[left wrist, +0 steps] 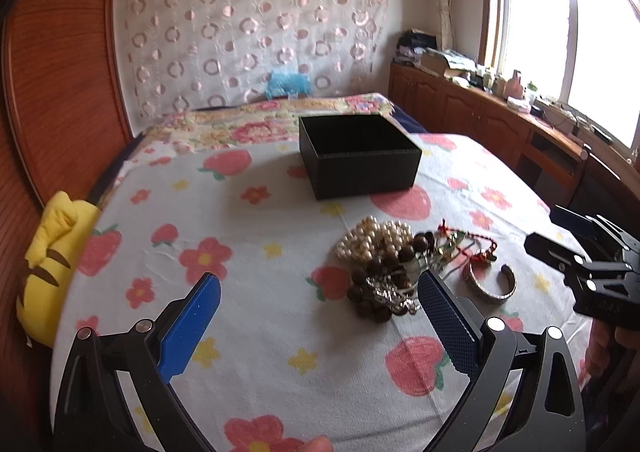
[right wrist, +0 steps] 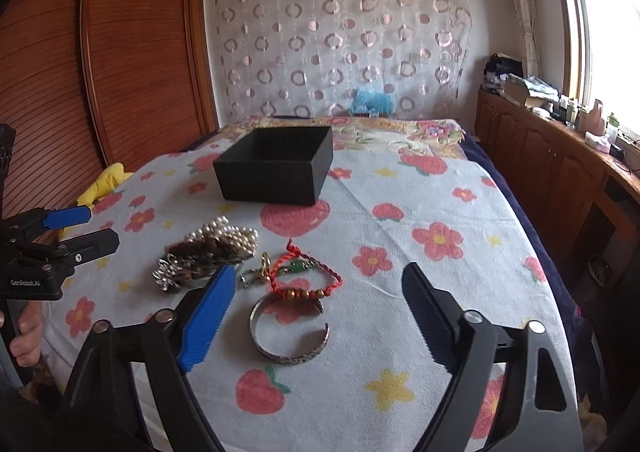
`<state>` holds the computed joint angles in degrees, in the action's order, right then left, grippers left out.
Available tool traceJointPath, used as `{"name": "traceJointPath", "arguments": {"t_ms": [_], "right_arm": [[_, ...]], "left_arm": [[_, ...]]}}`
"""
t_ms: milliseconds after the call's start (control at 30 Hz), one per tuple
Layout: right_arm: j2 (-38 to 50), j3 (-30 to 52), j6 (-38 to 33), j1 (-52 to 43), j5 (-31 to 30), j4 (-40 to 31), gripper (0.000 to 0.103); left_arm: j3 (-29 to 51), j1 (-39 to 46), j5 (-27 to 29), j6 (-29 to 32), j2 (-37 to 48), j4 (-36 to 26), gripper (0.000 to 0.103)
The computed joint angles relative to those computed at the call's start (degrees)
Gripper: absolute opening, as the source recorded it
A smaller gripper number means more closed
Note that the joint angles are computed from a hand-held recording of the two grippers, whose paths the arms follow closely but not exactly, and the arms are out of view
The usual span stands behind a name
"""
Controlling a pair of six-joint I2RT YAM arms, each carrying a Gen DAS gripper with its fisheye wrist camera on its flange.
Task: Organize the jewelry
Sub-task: 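Move the left gripper onto the brown wooden bead bracelet and close it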
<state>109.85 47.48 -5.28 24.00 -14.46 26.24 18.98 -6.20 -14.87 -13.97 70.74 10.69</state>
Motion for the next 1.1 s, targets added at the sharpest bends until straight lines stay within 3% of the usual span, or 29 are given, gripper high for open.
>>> {"name": "traceJointPath", "arguments": {"t_ms": [200, 433, 800, 900, 1100], "right_arm": [[3.21, 4.31, -1.69, -0.82, -1.81, -4.43, 0.066], [8.03, 14.06, -4.67, -1.02, -3.16, -13.08, 0.058], [10.1, 18.41, -5.33, -2.08, -3.6, -16.37, 0.058], [11.1, 19.25, -5.99, -2.02, -3.57, -16.76, 0.058], [12.22, 19.95, -6.28, -1.76, -3.34, -16.7, 0.058]], "left_arm": [[0.91, 1.77, 3.65, 0.71, 6.56, 3.32, 0.095], [3.6, 1.99, 7.38, 3.61, 11.18, 5.15, 0.095], [14.17, 3.14, 18.2, 8.33, 21.77, 2.24, 0.052], [16.48, 4.4, 21.14, 9.4, 24.02, 1.43, 0.044], [19.66, 3.03, 20.78, 11.74, 26.65, -0.55, 0.032]]}}
